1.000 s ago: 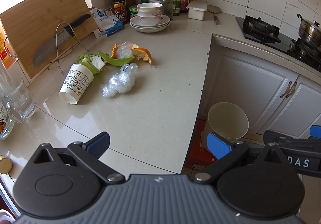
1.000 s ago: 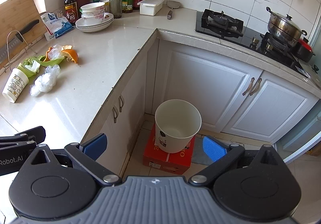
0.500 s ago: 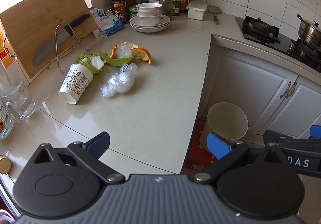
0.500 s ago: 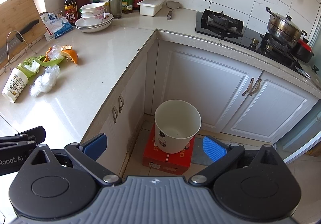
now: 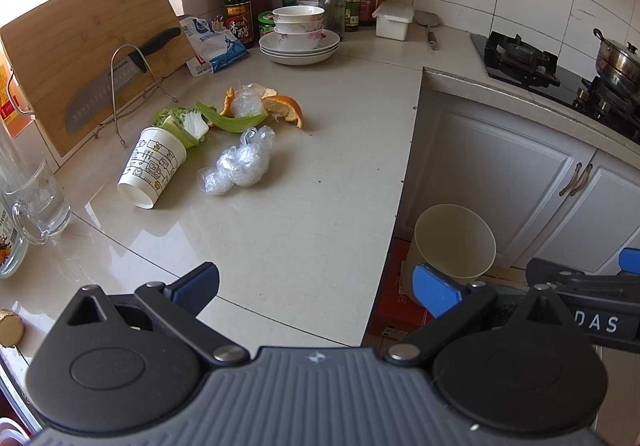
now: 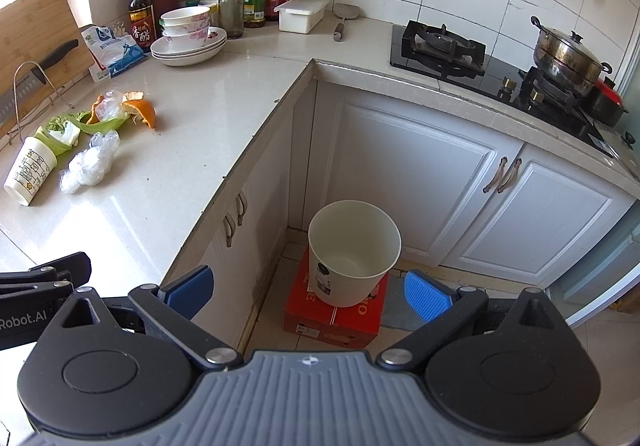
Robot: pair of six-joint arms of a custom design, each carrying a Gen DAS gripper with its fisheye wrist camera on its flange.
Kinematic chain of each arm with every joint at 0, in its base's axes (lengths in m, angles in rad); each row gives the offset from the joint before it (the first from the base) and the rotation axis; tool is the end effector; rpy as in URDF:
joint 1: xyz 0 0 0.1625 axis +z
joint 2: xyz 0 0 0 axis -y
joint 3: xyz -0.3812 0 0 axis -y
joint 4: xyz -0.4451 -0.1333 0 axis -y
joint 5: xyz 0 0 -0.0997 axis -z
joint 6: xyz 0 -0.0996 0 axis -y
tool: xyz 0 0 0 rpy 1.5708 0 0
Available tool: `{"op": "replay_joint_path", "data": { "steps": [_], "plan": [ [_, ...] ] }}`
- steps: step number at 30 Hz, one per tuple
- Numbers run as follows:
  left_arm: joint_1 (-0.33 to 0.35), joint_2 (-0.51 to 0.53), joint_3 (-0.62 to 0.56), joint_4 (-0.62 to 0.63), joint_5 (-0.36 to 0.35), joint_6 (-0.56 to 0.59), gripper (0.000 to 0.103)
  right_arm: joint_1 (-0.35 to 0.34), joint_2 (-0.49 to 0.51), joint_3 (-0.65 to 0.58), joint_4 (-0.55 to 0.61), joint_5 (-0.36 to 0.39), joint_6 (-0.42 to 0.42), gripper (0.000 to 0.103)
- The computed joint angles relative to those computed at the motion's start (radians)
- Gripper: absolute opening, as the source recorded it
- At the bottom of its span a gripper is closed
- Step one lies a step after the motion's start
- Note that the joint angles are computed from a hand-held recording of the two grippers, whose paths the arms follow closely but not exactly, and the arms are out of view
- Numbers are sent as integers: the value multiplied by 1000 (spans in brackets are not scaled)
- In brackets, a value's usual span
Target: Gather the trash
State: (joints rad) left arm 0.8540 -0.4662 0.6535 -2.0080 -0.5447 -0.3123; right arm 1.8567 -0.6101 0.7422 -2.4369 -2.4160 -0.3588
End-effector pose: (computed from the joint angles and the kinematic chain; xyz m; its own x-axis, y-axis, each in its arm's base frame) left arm -0.4181 -0.8124 0.2256 -0.6996 -0.0522 -0.7126 0.4431 0.7508 -0.4900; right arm 0.3023 -0.8200 0.3400 -0.6549 0.0248 0.7553 -0.4693 0.7701 -0.4321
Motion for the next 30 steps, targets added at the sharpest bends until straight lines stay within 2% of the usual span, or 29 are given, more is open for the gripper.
{"op": "replay_joint_path", "data": {
  "steps": [21,30],
  "plan": [
    [1,5,-9,2,-1,0,102,1,15,-25,6,-2,-3,103],
    [1,38,-59,16,8,-4,102,-5,34,-64,22,16,-15,103]
  ]
}}
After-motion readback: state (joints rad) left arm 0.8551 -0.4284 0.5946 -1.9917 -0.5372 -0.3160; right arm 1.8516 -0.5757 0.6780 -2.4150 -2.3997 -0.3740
